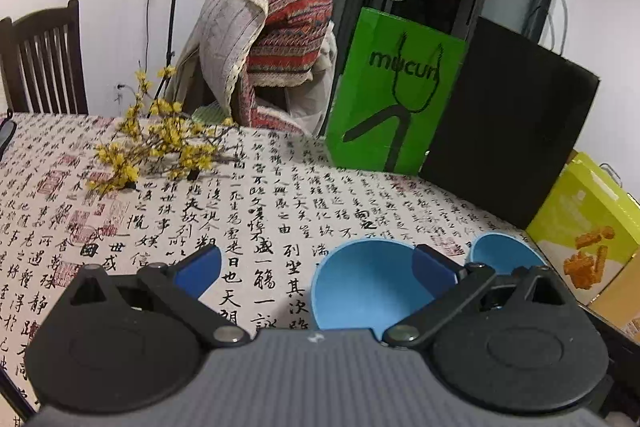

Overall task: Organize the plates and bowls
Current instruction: 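Bring both open grippers down to the rim of one blue bowl, then close both grippers side by side on the blue bowl rim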

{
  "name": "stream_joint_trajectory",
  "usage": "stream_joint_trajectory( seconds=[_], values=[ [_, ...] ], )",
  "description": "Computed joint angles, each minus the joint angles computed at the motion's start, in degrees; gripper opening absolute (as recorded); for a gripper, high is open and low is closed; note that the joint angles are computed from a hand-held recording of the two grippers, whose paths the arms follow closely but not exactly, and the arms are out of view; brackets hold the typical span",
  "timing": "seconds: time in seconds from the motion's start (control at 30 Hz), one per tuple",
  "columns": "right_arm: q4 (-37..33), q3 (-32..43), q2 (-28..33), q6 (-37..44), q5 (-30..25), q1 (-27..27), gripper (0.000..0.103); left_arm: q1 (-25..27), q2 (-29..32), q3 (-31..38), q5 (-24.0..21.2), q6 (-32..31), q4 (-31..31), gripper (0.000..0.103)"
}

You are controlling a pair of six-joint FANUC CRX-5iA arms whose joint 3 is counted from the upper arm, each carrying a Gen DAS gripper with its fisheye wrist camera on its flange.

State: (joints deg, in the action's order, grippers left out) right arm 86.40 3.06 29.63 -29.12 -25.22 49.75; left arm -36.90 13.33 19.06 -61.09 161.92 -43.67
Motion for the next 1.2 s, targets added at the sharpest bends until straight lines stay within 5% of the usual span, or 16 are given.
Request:
stream_joint_trajectory(
  seconds=[0.23, 0.47, 0.63, 0.9, 1.2],
  values=[
    [-3.95, 1.08, 0.56, 4.39, 0.33, 0.50, 0.096, 1.67, 3.36, 3.69, -3.78, -3.30, 2.44, 0.103],
    [1.84, -1.39, -1.07, -1.04, 6.16, -1.48, 0.066, 2.64, 4.51, 4.15, -5.00, -3.78, 3.84, 0.103],
    [-0.09, -1.72, -1.58, 2.46, 9.34, -1.17, 0.050, 3.12, 4.27, 3.52, -4.61, -4.30, 4.87, 0.103],
    [-28.72, 6.06, 1.86, 28.23, 4.27, 3.68, 0.035, 3.39, 5.29, 3.70, -4.95, -5.45, 6.43, 0.103],
    [-39.69, 14.85, 6.90, 40.70, -2.78, 5.90, 0.026, 3.03, 8.01, 6.54, -7.67, -6.84, 6.34, 0.101]
  ],
)
